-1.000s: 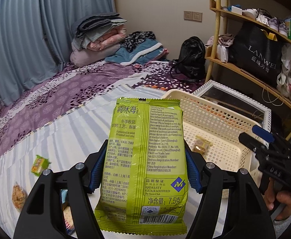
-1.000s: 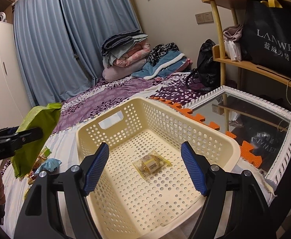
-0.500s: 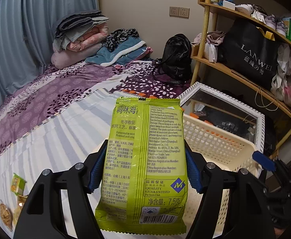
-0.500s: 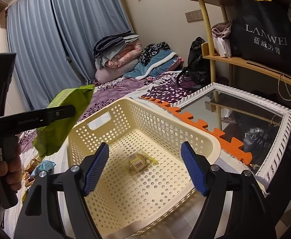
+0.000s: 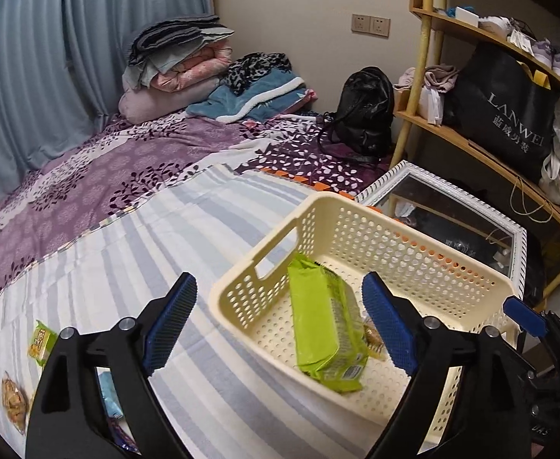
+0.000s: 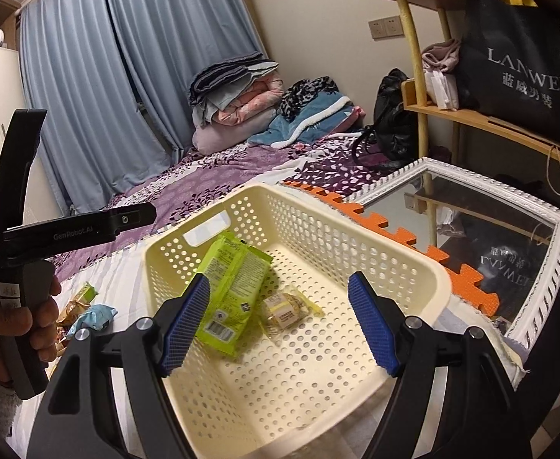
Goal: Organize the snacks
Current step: 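Lower the lime-green bag into the cream basket and open the left gripper, then move both grippers back over the remaining snack pile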
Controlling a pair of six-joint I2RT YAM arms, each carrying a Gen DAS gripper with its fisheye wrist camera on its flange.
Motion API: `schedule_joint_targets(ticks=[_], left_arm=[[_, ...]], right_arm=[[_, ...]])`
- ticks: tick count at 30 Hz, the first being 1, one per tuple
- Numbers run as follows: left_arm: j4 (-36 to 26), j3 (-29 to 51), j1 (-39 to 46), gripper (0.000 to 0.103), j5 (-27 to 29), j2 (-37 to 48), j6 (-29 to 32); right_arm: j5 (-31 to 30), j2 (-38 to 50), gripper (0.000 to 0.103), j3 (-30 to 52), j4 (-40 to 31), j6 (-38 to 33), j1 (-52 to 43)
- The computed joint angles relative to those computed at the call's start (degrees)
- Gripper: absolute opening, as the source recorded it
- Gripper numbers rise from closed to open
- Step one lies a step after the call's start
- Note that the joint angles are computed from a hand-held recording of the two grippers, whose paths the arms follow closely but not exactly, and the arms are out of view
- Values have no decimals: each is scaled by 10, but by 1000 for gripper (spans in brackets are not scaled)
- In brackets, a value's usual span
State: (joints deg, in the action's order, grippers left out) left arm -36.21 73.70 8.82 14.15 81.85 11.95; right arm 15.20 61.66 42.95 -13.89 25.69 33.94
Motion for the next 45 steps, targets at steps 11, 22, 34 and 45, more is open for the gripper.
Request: schedule_joint_targets(ticks=[11, 22, 34, 45], left_arm=[[-30, -10, 93, 100, 43, -30, 29], [-53, 8, 237, 100, 111, -19, 77], [-84, 74, 405, 100, 175, 56, 126], [-75, 127, 524, 100, 161, 153, 203]], right_arm=[[42, 36, 83, 47, -10, 6, 73], [74, 102, 84, 115, -21, 5, 154], [71, 191, 84, 199, -40, 13, 229], [61, 265, 84, 257, -56, 22, 272]])
